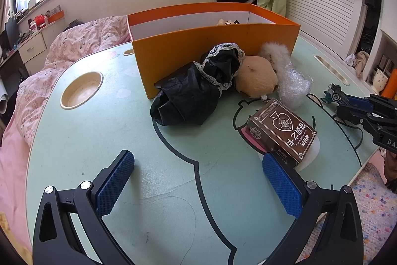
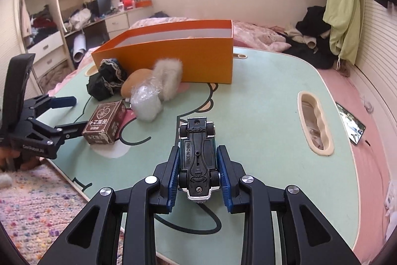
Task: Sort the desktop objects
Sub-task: 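Grasp the brown card box with the left gripper while right holds the black car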
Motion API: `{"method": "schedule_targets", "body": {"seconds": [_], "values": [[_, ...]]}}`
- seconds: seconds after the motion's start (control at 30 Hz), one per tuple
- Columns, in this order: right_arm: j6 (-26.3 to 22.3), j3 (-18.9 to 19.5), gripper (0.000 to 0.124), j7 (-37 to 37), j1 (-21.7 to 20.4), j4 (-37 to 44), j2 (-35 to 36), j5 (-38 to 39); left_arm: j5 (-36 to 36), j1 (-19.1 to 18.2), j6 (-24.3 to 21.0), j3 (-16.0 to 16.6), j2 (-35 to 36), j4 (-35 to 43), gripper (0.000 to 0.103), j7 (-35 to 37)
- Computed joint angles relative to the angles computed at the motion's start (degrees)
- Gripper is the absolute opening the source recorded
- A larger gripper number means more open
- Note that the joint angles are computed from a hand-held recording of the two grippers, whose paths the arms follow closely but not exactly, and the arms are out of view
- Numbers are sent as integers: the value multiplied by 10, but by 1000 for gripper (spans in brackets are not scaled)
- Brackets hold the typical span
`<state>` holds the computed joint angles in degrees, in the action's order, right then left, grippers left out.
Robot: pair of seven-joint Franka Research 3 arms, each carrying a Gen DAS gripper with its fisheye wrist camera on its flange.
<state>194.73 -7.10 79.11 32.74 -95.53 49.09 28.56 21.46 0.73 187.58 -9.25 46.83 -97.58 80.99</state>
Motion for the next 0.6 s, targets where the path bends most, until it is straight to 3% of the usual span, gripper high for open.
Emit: {"method": "schedule_targets", "body": {"seconds": [0.13, 0.23, 0.33, 0.4, 0.47, 0.53, 0.6], "values": [[0, 4, 36, 5, -6, 8, 5, 2, 1, 1, 0, -1, 0, 0, 103, 0], [-18, -70, 54, 15, 57, 24, 23, 34, 1, 0, 1, 0, 0, 0, 103, -1], [-32, -164, 62, 37, 134, 41, 59, 54, 2, 0, 1, 0, 0, -1, 103, -1], [-20, -192, 66, 50, 158, 46, 79, 60, 2, 0, 3, 1, 0, -1, 103, -2], [1, -168, 67, 44, 139, 43, 75, 53, 5, 0, 11, 0, -1, -5, 103, 0], [8, -140, 70, 33, 116, 43, 68, 53, 18, 33, 14, -38, 2, -8, 103, 10], [17, -114, 70, 21, 94, 43, 63, 52, 22, 45, 37, -48, -1, -19, 103, 11]]}}
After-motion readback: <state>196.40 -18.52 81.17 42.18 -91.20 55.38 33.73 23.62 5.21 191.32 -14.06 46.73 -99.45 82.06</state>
